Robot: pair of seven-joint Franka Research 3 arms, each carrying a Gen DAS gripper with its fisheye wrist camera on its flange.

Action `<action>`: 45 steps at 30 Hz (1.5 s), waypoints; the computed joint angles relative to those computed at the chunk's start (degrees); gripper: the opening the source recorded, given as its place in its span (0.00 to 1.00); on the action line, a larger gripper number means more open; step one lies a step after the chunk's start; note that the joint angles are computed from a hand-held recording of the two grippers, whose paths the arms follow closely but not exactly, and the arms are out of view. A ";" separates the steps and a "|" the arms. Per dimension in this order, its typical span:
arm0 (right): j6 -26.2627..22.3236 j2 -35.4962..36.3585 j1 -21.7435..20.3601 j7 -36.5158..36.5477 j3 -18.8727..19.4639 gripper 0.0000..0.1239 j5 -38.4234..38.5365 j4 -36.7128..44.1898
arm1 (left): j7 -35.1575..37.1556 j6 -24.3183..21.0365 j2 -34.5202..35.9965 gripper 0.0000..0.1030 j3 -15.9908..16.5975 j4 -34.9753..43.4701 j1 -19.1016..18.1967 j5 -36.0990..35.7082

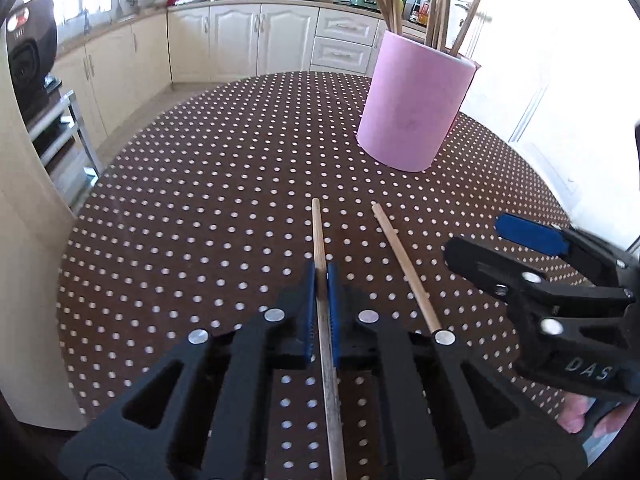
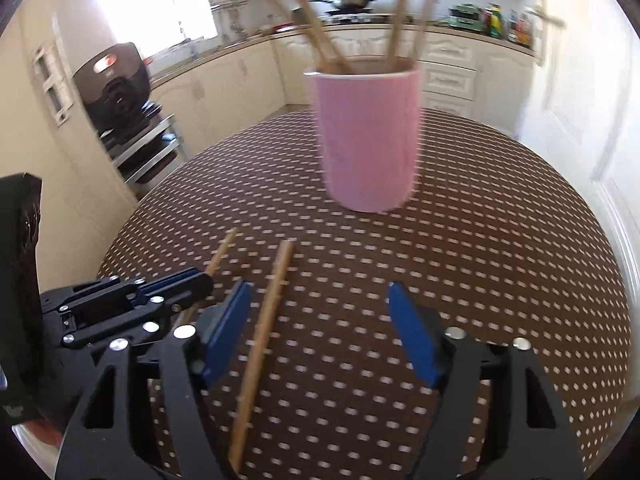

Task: Organize utensils
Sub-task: 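Close the left tool on a chopstick while the right tool grasps the last one, then lift the left tool's chopstick over the pink cup while the right tool carries its own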

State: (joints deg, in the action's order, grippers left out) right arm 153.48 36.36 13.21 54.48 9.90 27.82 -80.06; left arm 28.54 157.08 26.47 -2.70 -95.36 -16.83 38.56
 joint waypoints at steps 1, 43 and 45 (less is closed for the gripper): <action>-0.41 0.39 0.35 0.06 0.01 0.48 -0.30 0.59 | -0.71 0.57 -0.88 0.06 0.38 -1.26 -0.21 0.63; 0.48 0.42 -3.25 -2.11 2.15 0.04 6.06 3.61 | -5.67 3.56 -0.87 0.06 2.94 2.66 -2.74 6.48; 1.14 0.11 -3.53 -2.38 2.25 0.04 6.85 3.69 | -7.44 4.33 -1.38 0.06 3.58 2.77 -3.10 8.73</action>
State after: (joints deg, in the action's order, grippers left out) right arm 154.61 36.47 9.68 52.10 12.15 34.67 -76.38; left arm 21.10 161.41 25.09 0.88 -92.59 -19.94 47.29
